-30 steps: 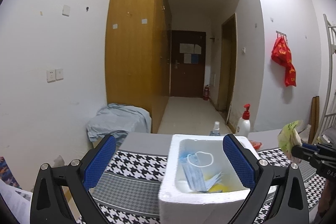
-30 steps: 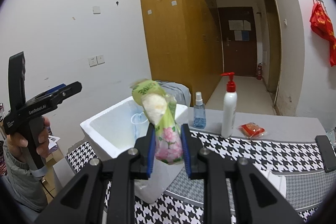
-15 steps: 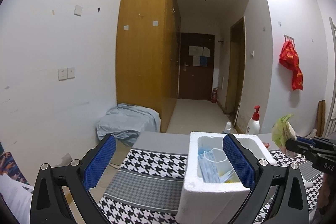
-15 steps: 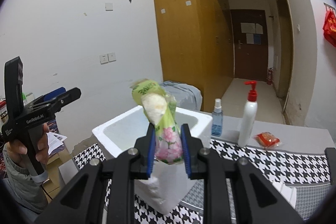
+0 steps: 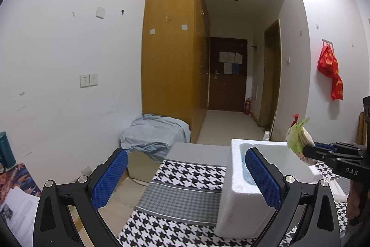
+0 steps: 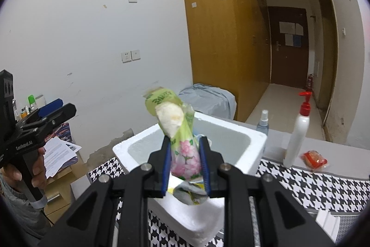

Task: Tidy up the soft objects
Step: 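Lower the wrapped item into the foam box and open the right tool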

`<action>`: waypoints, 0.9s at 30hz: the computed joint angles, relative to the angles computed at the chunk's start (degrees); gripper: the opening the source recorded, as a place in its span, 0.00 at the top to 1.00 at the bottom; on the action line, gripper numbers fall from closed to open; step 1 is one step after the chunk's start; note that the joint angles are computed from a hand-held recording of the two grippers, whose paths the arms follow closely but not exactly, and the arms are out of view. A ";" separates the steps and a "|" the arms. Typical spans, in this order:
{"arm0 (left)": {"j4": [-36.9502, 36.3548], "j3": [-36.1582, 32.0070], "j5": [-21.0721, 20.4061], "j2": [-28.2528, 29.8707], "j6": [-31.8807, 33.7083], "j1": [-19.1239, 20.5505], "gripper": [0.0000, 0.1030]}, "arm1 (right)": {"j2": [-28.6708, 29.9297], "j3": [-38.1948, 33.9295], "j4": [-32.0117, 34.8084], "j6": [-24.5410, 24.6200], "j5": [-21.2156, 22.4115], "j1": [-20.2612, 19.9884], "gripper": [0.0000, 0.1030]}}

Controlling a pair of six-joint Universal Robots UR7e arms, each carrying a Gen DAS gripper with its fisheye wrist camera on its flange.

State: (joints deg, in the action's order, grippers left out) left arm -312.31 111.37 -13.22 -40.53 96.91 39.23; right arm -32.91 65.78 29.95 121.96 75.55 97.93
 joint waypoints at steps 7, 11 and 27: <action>-1.20 2.02 0.23 -1.31 -0.84 0.17 0.01 | 1.78 -1.52 0.19 0.82 1.89 0.93 0.73; -0.08 3.37 0.19 -1.34 -4.16 0.49 0.01 | 2.19 -1.67 -0.96 2.26 3.73 1.62 0.73; 10.74 6.46 0.47 -0.75 -20.33 2.97 0.01 | 1.90 -0.51 -3.97 3.30 3.74 2.18 0.22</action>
